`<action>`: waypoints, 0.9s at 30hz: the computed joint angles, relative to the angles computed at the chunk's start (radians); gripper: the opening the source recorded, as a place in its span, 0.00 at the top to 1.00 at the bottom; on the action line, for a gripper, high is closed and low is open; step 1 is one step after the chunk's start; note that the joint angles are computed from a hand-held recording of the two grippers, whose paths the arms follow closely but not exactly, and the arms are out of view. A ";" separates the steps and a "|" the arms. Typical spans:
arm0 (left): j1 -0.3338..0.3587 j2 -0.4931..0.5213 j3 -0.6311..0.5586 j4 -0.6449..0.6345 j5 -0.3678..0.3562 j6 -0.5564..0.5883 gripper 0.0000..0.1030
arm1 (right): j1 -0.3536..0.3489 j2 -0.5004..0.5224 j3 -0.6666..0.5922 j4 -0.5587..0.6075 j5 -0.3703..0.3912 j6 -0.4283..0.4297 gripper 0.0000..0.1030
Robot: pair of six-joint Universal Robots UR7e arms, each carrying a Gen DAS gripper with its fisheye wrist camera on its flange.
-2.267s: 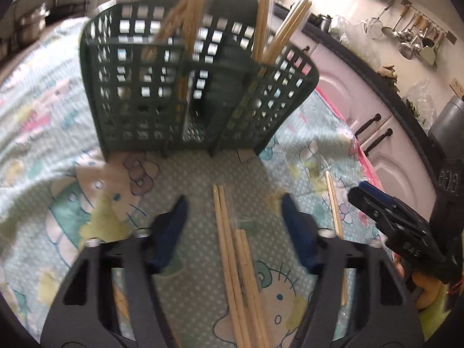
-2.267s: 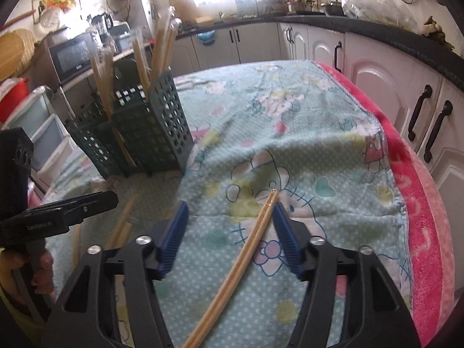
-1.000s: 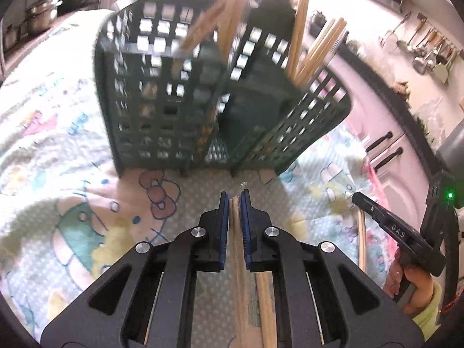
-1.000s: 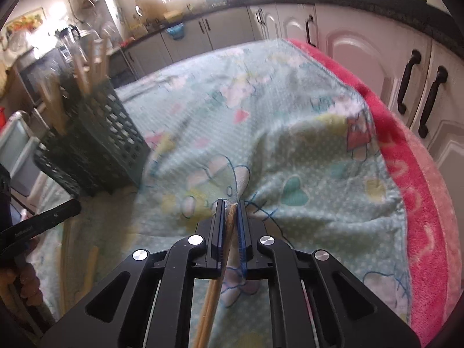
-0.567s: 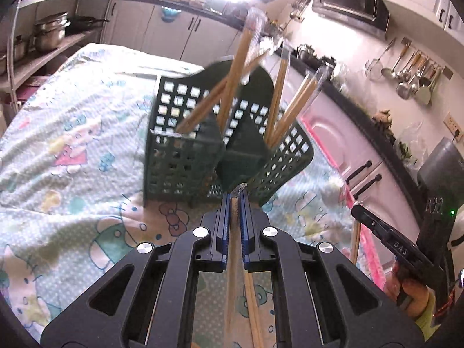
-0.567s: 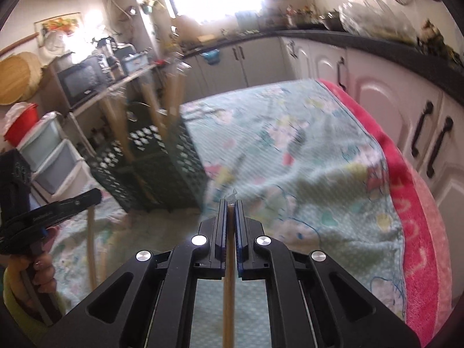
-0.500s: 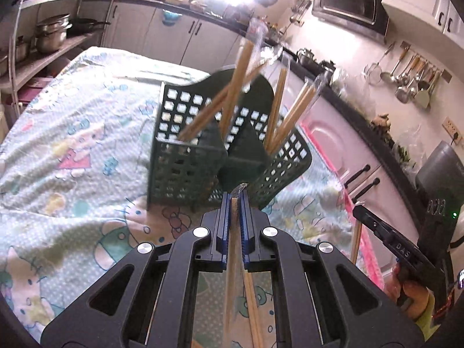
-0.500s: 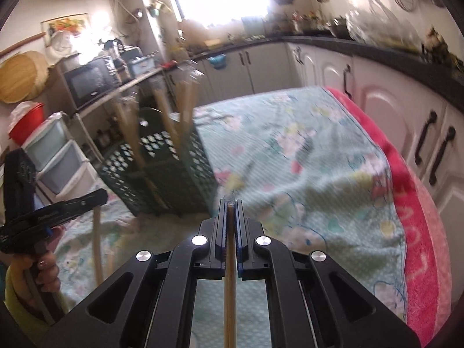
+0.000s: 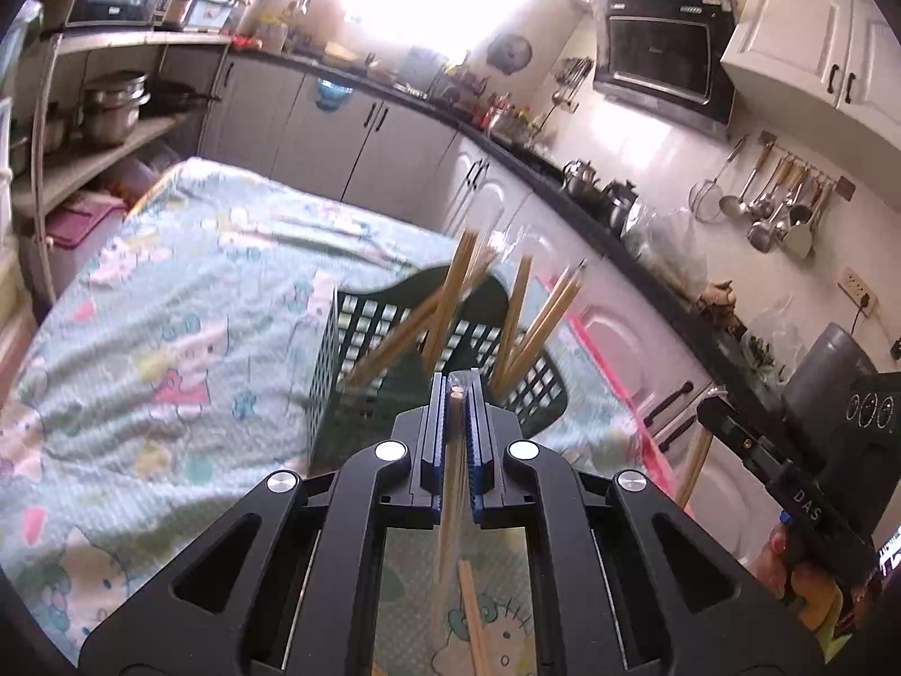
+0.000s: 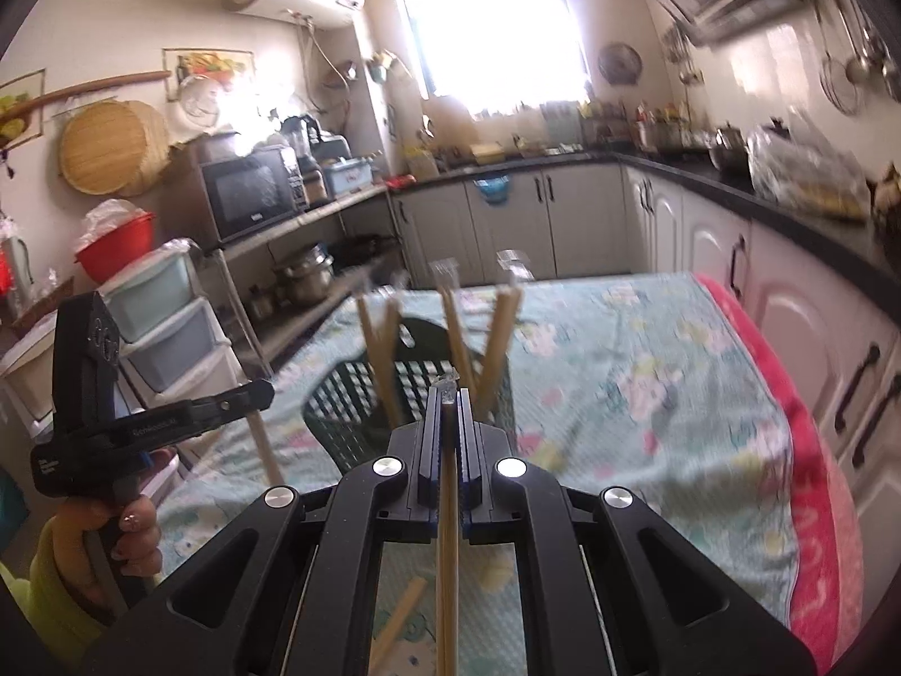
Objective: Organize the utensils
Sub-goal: 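Lift the held chopsticks with both tools and raise them above the caddy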
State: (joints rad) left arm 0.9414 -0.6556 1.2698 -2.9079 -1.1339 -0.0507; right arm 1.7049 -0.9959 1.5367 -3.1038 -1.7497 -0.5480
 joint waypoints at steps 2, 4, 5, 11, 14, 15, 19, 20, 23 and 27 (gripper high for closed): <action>-0.005 -0.005 -0.002 -0.017 -0.004 0.016 0.97 | 0.009 0.005 -0.011 -0.009 0.018 -0.007 0.95; -0.011 -0.006 -0.009 -0.028 -0.004 0.032 0.97 | 0.018 0.013 -0.027 -0.014 0.031 -0.010 0.95; -0.015 -0.007 -0.015 -0.038 -0.006 0.042 0.97 | 0.021 0.016 -0.031 -0.016 0.037 -0.010 0.95; -0.031 -0.008 -0.047 -0.064 -0.015 0.089 0.97 | 0.035 0.041 -0.074 -0.043 0.078 -0.021 0.95; -0.036 -0.006 -0.065 -0.073 -0.020 0.109 0.97 | 0.039 0.057 -0.103 -0.048 0.096 -0.020 0.95; -0.038 -0.006 -0.070 -0.078 -0.020 0.115 0.97 | 0.041 0.062 -0.114 -0.043 0.101 -0.018 0.95; -0.044 0.001 -0.099 -0.088 -0.014 0.146 0.97 | 0.050 0.080 -0.147 -0.039 0.108 -0.023 0.95; -0.046 0.004 -0.108 -0.090 -0.011 0.155 0.97 | 0.054 0.087 -0.157 -0.046 0.109 -0.029 0.95; -0.046 0.009 -0.127 -0.088 -0.013 0.164 0.97 | 0.060 0.099 -0.178 -0.045 0.115 -0.039 0.95; -0.045 0.017 -0.152 -0.084 -0.009 0.178 0.97 | 0.064 0.118 -0.206 -0.057 0.123 -0.036 0.95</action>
State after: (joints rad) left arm 0.8963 -0.6387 1.1179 -2.9923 -1.1432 0.1271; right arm 1.7692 -0.8780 1.3306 -3.1611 -1.6267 -0.5836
